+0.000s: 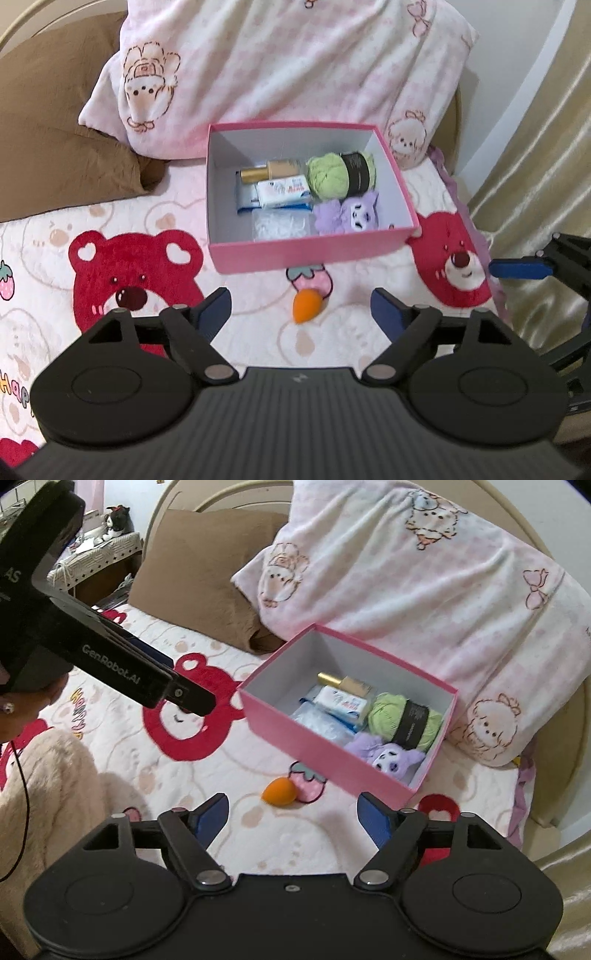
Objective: Organize objects
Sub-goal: 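Move the left tool down to the orange makeup sponge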
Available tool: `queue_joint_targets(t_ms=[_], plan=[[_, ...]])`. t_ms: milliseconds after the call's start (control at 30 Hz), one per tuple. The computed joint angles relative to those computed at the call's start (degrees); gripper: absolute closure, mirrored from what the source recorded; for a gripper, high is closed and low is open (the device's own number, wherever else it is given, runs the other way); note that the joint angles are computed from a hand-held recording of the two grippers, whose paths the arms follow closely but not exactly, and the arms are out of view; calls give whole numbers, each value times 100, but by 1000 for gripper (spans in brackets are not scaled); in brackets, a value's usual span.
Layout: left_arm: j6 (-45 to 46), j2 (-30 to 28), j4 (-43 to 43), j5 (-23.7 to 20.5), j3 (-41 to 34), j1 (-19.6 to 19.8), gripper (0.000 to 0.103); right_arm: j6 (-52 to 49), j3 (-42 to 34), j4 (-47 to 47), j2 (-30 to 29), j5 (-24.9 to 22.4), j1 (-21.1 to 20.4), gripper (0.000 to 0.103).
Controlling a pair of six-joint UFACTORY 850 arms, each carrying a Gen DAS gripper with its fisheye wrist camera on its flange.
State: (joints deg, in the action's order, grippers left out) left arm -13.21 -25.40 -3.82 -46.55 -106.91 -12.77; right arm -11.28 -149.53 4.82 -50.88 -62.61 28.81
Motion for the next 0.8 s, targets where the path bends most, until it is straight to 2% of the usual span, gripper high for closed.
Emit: queue_joint_targets(t_ms=[100,233,333,400,467,700,800], plan=[[151,154,-33,118,325,-38,17,-48,1059,160,548,528,52,18],[346,261,-195,285,663,-63,14,-89,1687,358,790,822,108,15],[379,311,-315,626,917,-82,13,-182,2140,665,936,1147,102,15],[424,247,-341,709,942,-112,13,-174,2728,686,1180,1798,139,15],[328,135,-253,744,906,-160,13,-278,3108,525,1307,2253,210,15],[111,-285,-31,1174,870,-216,13,39,3137,549,925,2728,156,16],[307,-454,-137,1338,900,-203,16,176,3034,279,678,2886,156,17]])
